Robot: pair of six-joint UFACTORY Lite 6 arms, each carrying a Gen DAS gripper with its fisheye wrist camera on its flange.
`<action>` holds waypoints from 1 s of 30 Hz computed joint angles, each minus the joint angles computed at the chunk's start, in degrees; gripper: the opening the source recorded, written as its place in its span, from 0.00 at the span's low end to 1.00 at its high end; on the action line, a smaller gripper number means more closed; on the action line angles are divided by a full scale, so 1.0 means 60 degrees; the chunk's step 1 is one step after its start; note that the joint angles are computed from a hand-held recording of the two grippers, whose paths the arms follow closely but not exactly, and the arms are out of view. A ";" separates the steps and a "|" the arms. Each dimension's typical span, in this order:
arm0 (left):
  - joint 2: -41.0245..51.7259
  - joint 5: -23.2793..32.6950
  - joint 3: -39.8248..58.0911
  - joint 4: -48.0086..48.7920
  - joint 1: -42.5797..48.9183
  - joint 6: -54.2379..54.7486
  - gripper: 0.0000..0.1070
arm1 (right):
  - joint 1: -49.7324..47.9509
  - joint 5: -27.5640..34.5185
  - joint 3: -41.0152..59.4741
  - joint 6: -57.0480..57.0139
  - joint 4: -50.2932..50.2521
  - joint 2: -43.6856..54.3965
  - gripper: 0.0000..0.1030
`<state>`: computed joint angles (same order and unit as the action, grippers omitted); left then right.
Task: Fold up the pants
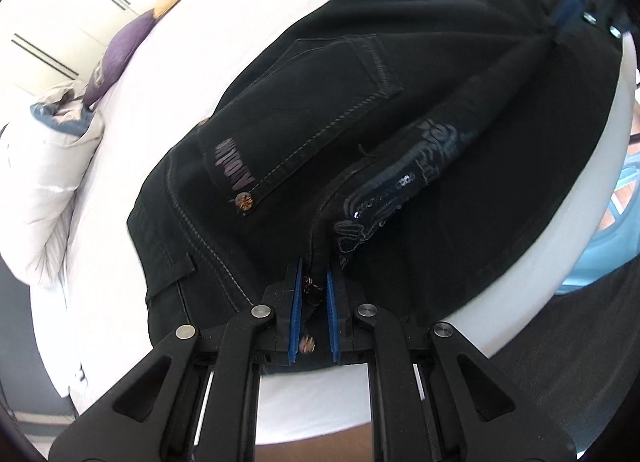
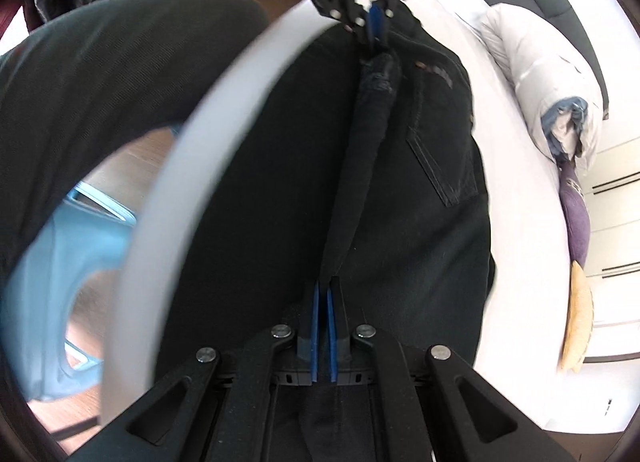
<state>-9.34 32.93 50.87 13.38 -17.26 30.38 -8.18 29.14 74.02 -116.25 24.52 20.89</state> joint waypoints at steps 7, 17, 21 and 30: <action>-0.0408 -0.0522 -0.0615 -0.1115 0.1363 0.1635 0.09 | 0.0344 -0.0285 -0.1034 -0.0039 0.0165 -0.0605 0.04; 0.0863 -0.0759 0.0358 -0.1542 0.1746 0.1881 0.13 | 0.0599 -0.0447 -0.1493 0.0413 0.0126 -0.0809 0.04; 0.1183 -0.0827 0.0614 -0.1819 0.2066 0.2308 0.13 | 0.0480 -0.0947 -0.2216 -0.0203 0.0828 -0.1150 0.05; 0.1426 0.0530 0.2128 -0.1096 0.2696 0.1883 0.67 | 0.0455 -0.1470 -0.2414 0.0204 0.1543 -0.0962 0.08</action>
